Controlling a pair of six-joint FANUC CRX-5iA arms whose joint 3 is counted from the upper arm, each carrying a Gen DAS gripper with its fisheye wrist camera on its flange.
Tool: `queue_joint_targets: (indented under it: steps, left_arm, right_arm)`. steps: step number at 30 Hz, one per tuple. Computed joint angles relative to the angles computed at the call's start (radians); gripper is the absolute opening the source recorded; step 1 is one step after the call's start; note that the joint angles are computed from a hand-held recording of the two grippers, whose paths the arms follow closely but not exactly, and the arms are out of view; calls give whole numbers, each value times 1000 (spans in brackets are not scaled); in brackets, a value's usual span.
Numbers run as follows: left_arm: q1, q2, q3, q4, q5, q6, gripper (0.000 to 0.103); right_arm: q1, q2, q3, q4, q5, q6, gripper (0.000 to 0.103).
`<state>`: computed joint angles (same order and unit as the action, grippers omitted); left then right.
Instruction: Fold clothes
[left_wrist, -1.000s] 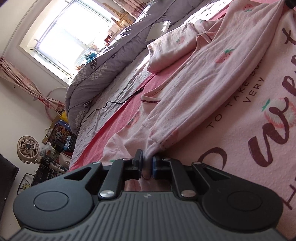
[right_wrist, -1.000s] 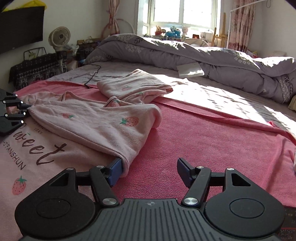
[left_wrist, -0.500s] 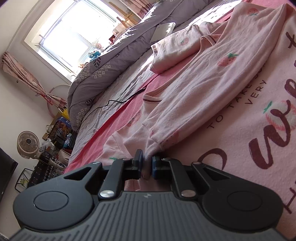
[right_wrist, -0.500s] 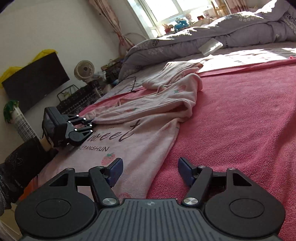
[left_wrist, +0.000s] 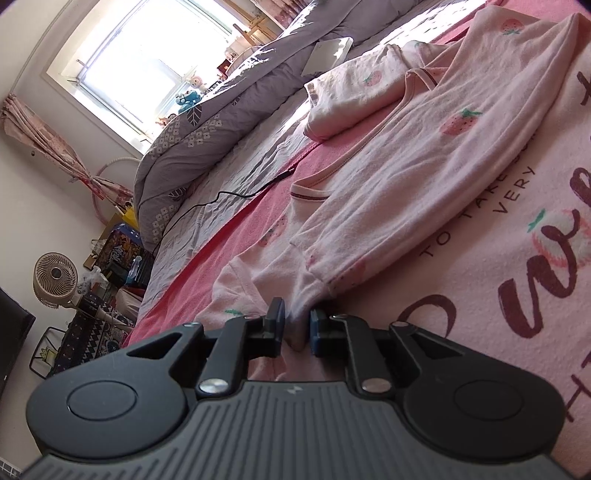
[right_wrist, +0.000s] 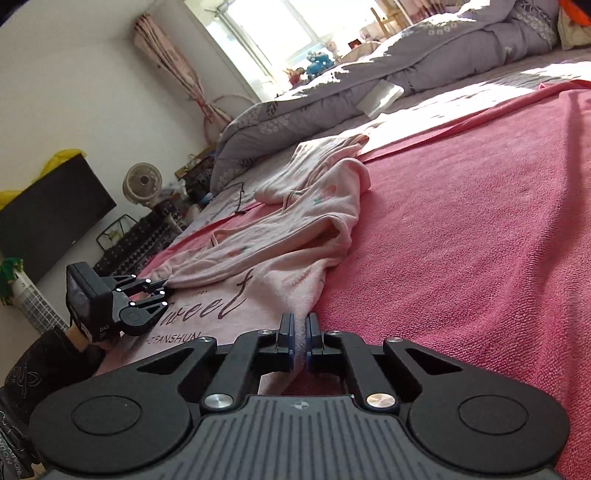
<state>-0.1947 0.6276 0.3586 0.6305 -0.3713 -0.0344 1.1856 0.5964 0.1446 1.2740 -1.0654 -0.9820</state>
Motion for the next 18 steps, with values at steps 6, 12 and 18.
queue_joint_targets:
  steps: [6, 12, 18]
  left_arm:
    - [76, -5, 126, -101, -256, 264, 49]
    - [179, -115, -37, 123, -418, 230, 57]
    - [302, -230, -225, 296, -653, 165, 74]
  right_arm:
    - [32, -13, -20, -26, -57, -41, 3]
    - [69, -53, -123, 72, -77, -169, 10]
    - [118, -31, -87, 42, -62, -48, 22]
